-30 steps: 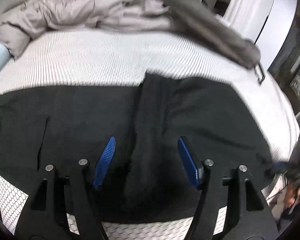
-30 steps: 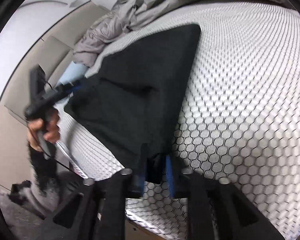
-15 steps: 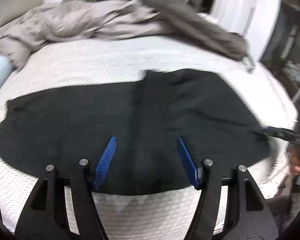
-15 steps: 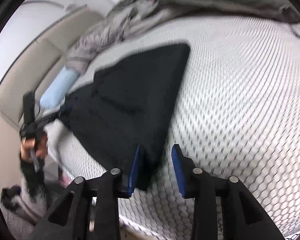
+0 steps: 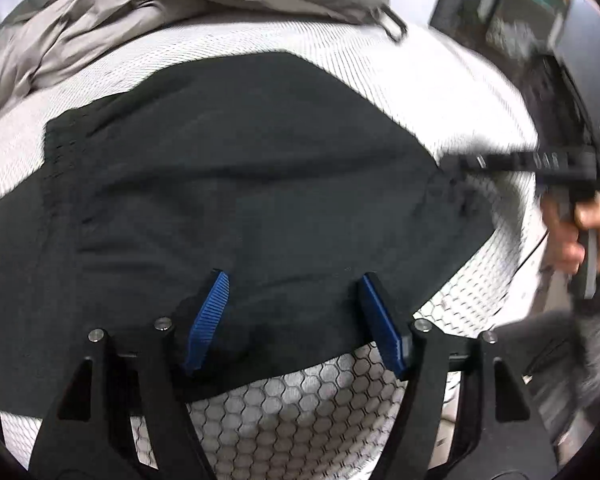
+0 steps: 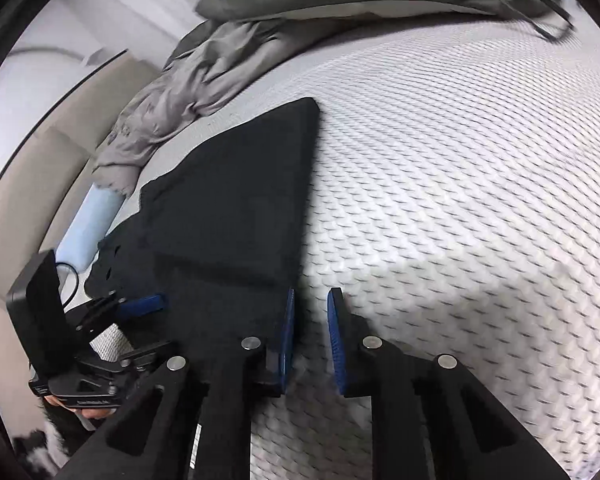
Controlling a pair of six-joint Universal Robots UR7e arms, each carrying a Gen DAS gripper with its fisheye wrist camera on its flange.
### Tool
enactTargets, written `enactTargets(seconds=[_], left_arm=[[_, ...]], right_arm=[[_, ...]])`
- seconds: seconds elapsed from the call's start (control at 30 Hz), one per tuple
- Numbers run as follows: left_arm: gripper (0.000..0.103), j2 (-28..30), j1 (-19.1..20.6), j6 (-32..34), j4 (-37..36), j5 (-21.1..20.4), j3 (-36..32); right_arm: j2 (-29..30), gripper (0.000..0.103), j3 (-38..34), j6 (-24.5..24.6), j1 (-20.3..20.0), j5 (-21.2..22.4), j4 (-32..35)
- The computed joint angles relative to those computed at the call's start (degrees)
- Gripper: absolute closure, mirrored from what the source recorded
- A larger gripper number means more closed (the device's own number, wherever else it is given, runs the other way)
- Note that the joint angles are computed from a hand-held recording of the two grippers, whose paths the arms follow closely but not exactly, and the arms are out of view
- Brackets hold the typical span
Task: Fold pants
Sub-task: 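Open the left gripper over the pants while the right gripper keeps holding its corner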
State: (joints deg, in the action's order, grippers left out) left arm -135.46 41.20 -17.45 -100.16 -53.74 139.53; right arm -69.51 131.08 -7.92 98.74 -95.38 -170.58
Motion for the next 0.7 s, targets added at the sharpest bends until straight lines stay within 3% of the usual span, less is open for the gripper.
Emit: enactTargets(seconds=[0.17,0.3,0.37,0.43,0.5,0.63,0.7], left_arm=[[0.038,5.07,3.46,0.84,-18.51,-3.95,0.46],[0.038,18.37,6.74,3.83,-31.08,-7.31,-1.33],[0.038,25.71,6.81,2.53,-28.4,-5.93,-3.44],[0.04,30.24,7.01,-0.31,-27.3,-2.54,-4.13],[0.041,31.29,7.46,-0.4,-29.74,-1.97,-3.93],[0.053,30.9,9.55,-1.09,-30.51,-3.25,-5.05],[0.053,29.49,10.04,-1.24,-30.34,-4.16,-5.12]], right_arm=[[-4.83,0.075,2.63,-3.83,-2.52,9.67,7.1],[-3.79,0.073,2.35,-4.88,-2.29,10.67,10.23],[-2.63,0.075,2.22,-4.81,-1.77,9.9,8.82],[-1.31,0.092,2.3,-5.02,-0.24,7.65,5.98],[-1.04,0.1,2.51,-5.0,0.16,6.82,5.7],[-2.23,0.102,3.79,-6.46,-0.42,7.82,8.93],[-2.66,0.101,3.49,-7.02,-1.32,9.36,11.76]])
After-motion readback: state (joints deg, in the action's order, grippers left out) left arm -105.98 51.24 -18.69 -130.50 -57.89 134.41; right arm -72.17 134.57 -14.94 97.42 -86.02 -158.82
